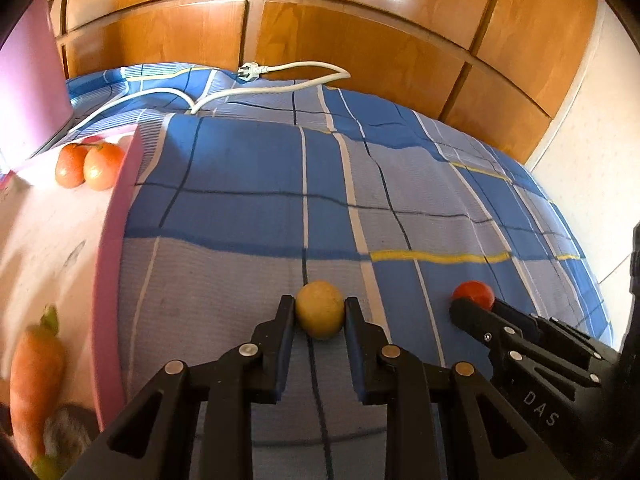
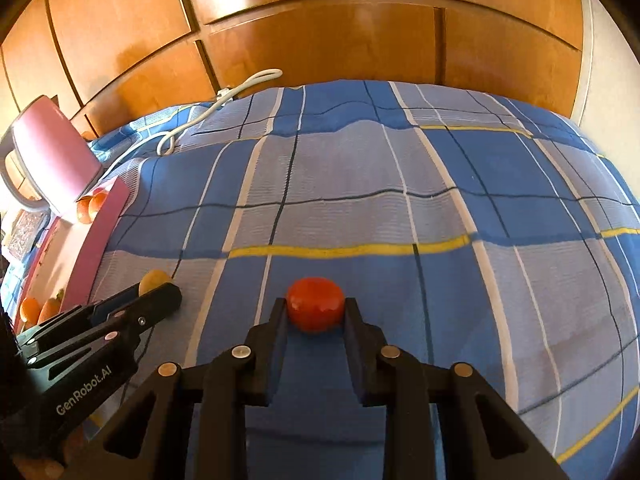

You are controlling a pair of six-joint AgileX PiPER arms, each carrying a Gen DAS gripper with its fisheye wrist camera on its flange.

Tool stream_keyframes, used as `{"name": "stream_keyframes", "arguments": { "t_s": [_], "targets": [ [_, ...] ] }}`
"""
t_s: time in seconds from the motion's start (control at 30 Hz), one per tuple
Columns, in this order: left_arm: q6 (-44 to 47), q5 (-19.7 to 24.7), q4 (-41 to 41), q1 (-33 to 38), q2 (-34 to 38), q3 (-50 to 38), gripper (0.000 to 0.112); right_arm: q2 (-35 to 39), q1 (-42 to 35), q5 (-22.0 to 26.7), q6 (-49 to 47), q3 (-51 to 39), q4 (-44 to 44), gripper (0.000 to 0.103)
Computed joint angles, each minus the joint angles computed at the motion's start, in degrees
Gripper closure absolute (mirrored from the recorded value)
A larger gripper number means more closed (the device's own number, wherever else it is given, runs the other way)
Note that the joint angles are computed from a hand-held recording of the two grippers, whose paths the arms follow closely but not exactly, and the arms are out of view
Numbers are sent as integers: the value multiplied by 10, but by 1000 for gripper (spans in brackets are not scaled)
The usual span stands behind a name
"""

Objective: Organize fruits
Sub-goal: 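Lift both held fruits off the bedspread and carry them toward the tray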

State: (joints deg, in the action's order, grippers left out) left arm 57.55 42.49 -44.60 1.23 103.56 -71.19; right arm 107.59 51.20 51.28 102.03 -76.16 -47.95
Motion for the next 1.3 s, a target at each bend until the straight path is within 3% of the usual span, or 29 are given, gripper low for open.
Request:
{"name": "stream_keyframes", "arguments": {
  "t_s": [0.73,1.3],
  "targets": [
    [81,31,-15,58,-100,85,88,37,66,63,9,-37,-18,76],
    [113,45,-34,80,-130,103,88,24,73,52,21,-29,-9,76]
  ]
}}
